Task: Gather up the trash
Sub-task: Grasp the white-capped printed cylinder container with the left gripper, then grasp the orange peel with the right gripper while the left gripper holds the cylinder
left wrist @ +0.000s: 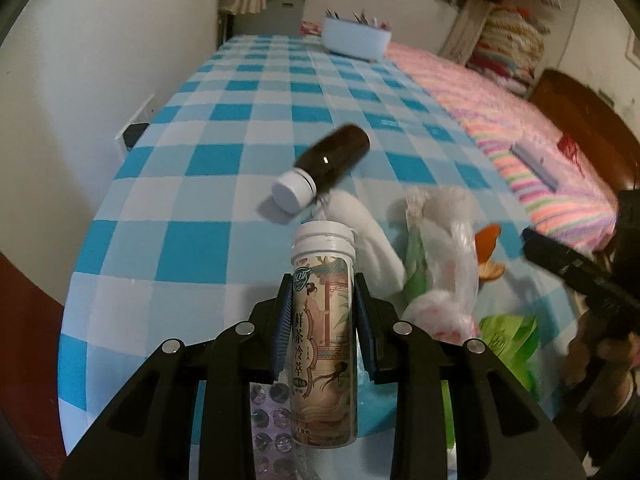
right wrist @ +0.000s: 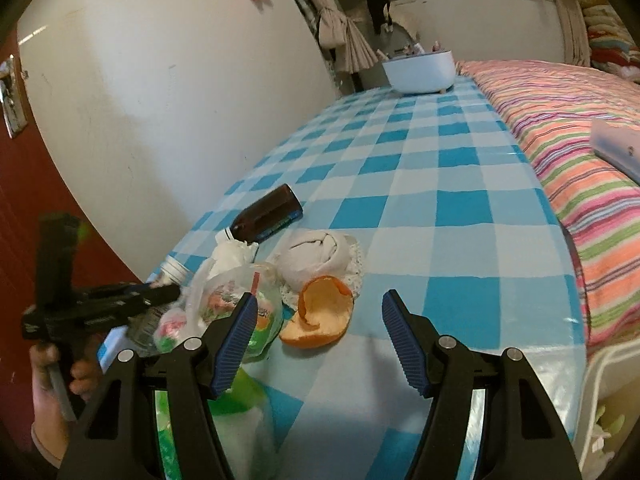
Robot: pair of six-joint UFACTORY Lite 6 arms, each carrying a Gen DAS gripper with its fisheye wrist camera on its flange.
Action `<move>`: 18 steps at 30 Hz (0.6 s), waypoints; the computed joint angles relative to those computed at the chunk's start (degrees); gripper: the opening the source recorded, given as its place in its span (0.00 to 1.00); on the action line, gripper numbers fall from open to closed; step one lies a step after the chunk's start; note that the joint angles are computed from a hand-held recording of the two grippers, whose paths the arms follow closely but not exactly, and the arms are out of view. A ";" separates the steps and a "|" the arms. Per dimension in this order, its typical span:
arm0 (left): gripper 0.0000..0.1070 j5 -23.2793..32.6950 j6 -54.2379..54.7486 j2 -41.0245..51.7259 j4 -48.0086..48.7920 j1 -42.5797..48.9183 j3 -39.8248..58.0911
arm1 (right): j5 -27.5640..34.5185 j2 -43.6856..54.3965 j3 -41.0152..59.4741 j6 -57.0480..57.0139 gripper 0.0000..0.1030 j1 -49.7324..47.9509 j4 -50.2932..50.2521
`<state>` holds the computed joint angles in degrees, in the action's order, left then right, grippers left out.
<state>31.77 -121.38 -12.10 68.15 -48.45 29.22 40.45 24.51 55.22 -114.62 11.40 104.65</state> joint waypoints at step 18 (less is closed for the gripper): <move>0.27 8.14 -13.12 -0.88 8.76 -9.01 3.76 | -8.18 11.27 14.60 15.14 0.61 6.21 -11.85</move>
<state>39.91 -134.50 -12.97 76.91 -57.46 32.98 32.28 35.78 69.82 -99.47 17.61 92.80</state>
